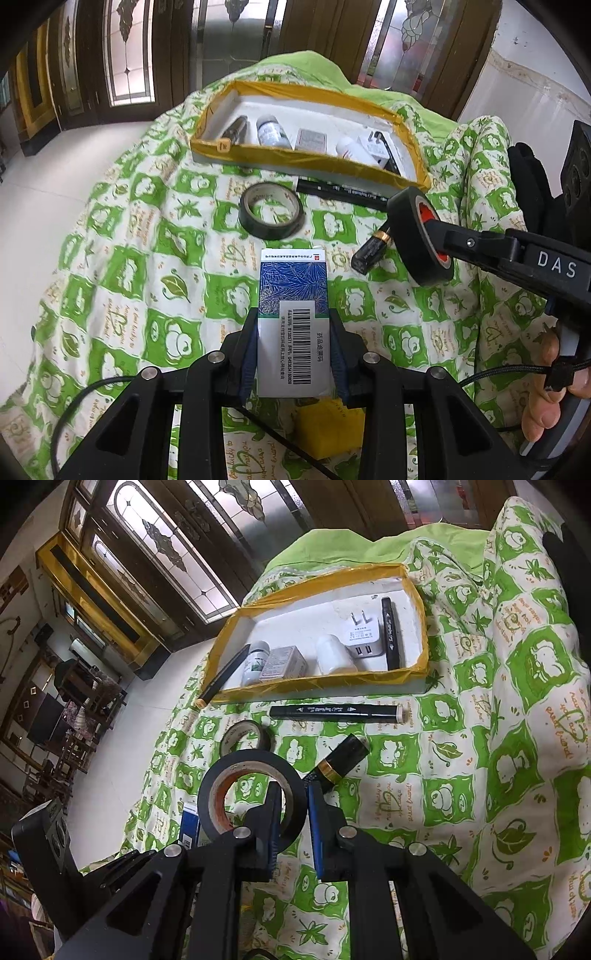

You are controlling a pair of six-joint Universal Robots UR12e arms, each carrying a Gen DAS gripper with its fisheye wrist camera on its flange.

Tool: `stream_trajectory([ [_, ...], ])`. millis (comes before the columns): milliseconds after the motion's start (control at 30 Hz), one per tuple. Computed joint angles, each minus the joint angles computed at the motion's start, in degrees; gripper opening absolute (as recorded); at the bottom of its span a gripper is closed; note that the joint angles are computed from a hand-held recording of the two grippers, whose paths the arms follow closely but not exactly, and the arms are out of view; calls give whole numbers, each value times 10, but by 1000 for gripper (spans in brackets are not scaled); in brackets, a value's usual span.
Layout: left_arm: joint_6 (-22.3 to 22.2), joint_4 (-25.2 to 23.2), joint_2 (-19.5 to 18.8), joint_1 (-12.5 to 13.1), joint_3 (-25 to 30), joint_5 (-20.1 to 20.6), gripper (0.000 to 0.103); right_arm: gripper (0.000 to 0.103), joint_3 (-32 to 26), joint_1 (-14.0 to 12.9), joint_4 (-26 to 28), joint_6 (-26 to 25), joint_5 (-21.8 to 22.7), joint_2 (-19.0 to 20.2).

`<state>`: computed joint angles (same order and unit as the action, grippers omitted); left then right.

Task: Organize rigid objects
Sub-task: 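Lift the blue box and tape roll and carry both toward the tray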

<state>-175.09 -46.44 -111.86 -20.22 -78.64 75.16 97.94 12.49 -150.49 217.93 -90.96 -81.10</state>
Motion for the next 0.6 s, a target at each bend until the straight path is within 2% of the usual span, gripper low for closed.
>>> stream_trajectory([
  [333, 28, 24, -2, -9, 7, 24, 35, 14, -1, -3, -13, 3, 2, -3],
  [600, 44, 37, -13, -15, 25, 47, 35, 14, -18, -6, -1, -6, -10, 2],
])
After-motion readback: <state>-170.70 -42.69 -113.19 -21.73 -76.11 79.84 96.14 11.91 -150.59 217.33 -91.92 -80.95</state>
